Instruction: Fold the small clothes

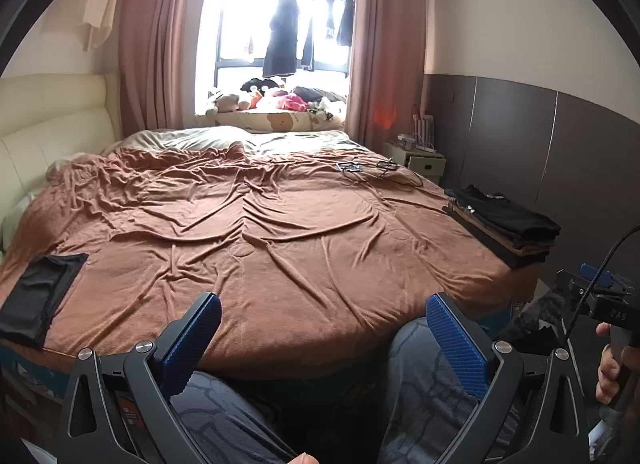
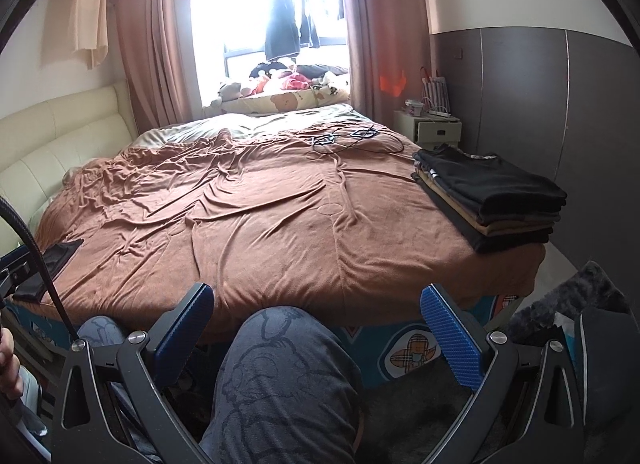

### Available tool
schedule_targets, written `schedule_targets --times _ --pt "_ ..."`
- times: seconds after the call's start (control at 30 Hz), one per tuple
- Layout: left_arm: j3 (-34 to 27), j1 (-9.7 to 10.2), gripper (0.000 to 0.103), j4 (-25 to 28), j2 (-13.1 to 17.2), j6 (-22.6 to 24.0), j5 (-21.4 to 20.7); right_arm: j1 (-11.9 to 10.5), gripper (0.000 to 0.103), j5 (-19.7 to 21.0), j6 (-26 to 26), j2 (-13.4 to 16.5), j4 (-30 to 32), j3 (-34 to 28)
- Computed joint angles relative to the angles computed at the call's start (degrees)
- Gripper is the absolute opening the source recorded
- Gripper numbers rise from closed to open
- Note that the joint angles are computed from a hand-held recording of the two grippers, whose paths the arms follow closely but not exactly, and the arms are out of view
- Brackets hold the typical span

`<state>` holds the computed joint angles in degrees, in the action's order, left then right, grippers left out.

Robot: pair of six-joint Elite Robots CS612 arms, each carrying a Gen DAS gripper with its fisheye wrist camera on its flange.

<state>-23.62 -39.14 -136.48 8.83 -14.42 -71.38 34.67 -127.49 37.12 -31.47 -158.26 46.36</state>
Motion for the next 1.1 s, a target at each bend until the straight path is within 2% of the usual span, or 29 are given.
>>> schedule_targets --times 1.1 --pt "-3.79 -0.13 0.103 1.99 1.77 -0.35 0.58 -0.02 0.103 -2.14 -0.19 -2.13 -2.80 4.52"
